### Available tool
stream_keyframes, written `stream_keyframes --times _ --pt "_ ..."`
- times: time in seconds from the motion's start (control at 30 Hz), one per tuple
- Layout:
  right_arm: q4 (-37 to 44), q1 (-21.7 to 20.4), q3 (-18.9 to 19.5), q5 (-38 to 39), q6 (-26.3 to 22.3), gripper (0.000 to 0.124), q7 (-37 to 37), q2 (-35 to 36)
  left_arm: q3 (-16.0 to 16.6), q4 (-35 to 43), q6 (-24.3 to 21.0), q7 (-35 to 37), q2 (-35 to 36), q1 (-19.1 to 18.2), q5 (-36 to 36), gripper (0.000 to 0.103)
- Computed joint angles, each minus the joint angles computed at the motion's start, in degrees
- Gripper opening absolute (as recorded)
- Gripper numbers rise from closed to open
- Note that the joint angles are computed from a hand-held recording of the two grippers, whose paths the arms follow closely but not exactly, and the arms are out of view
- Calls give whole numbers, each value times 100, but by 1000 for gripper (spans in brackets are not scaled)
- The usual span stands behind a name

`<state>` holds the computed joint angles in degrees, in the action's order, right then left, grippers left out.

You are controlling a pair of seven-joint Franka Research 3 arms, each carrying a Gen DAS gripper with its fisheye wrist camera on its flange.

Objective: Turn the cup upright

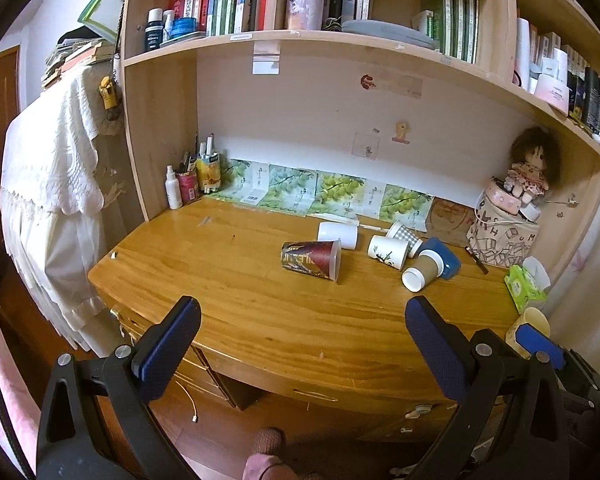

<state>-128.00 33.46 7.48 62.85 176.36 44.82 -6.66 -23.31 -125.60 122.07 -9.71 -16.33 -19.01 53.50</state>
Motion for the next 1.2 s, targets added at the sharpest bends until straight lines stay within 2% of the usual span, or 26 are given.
stream_keyframes --times 0.2,0.53,0.93,1.2 --pt "113 -98 -35 38 -261 81 -143 90 17 89 20 -156 152 10 -16 102" --pt "260 -373 26 -531 -366 81 453 319 218 343 338 126 537 13 -29 102" --pt "779 -762 125 -1729 -765 81 2034 958 575 700 697 1136 1047 150 -515 102" --pt "1586 -905 154 -2537 -1220 81 3195 1696 883 974 1005 2077 1397 395 -906 102"
